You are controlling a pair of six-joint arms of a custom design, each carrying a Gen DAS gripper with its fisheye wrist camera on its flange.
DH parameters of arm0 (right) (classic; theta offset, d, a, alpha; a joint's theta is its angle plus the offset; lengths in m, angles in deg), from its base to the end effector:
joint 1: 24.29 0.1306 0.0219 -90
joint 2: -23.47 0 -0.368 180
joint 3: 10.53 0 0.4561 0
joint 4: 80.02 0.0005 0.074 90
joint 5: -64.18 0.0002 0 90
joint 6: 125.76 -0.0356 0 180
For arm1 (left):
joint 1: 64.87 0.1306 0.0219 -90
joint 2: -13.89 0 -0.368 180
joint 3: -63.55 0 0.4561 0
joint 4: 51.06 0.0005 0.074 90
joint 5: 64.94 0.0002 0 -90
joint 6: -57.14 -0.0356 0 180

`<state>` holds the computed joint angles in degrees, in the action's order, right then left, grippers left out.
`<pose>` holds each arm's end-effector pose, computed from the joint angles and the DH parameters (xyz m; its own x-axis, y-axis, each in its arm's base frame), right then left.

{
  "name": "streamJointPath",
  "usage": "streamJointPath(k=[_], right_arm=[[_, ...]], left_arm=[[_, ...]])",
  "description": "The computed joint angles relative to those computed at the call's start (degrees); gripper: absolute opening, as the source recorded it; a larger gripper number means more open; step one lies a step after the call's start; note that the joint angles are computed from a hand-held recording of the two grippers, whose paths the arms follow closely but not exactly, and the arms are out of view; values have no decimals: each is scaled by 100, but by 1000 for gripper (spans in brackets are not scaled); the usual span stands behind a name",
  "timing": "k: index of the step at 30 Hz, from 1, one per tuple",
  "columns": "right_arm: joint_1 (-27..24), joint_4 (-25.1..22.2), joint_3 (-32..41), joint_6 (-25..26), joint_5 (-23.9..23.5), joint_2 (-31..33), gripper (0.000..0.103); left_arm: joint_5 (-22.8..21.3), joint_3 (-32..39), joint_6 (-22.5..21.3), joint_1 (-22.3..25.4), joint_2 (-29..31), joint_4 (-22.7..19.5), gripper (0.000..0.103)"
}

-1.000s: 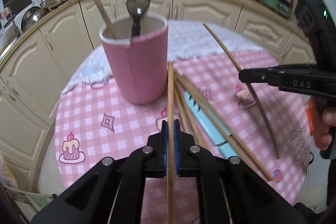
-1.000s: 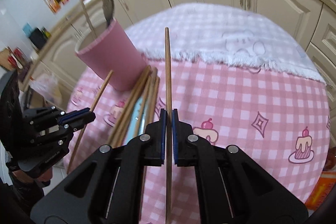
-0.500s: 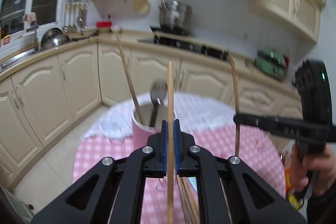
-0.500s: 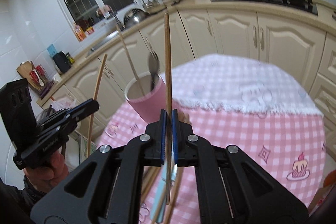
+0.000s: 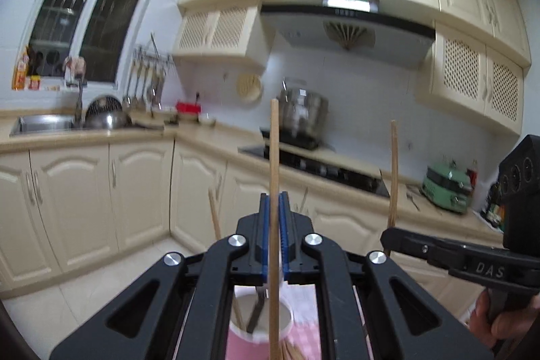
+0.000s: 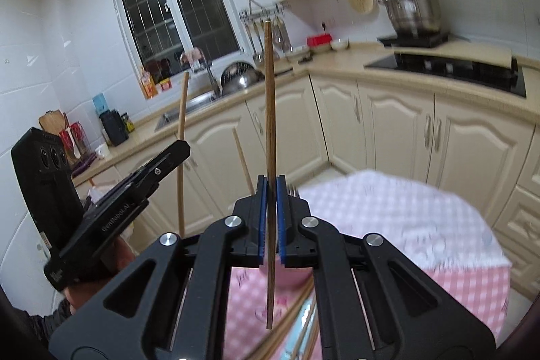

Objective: Organize utensils
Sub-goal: 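Lift both chopsticks and drop them into the pink cup, opening both tools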

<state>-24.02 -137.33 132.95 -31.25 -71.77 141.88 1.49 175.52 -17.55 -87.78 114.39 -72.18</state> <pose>0.6934 0.0284 0.5947 -0.4837 -0.0570 -0.8734 -0.6512 0.6901 0.3157 0.5958 -0.2369 0.5651 -0.1473 -0.2005 -0.9686 -0.0469 0.9796 -0.1957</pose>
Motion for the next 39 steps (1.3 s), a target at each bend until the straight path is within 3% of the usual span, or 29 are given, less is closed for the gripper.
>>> streamJointPath(k=[6,14,18,26,32,34,35,36,37,38,39], right_arm=[[160,472,646,-387,178,400,6],[318,443,1499,-479,419,997,6],[375,287,1828,-524,477,1271,6],[460,108,1809,-342,601,1337,6],[485,-679,2487,-77,678,1779,7],[466,-855,2628,-85,692,1866,17],[445,-683,2345,-195,771,1708,36],[418,-523,2147,-313,818,1601,68],[360,-189,1746,-528,767,1388,83],[313,66,1448,-679,759,1226,93],[288,83,1422,-716,793,1209,93]], left_arm=[[-216,579,-167,84,460,369,5],[-150,877,-112,169,807,312,5],[-106,743,-4,212,798,308,5],[-66,569,143,286,781,222,5],[-15,510,196,301,784,-17,9],[-88,445,226,290,728,-114,43],[-228,339,278,278,643,-89,46],[-246,248,336,289,565,-58,50],[-203,181,395,309,496,-80,65],[-210,112,445,323,412,-151,74],[-276,69,453,317,360,-177,84]])
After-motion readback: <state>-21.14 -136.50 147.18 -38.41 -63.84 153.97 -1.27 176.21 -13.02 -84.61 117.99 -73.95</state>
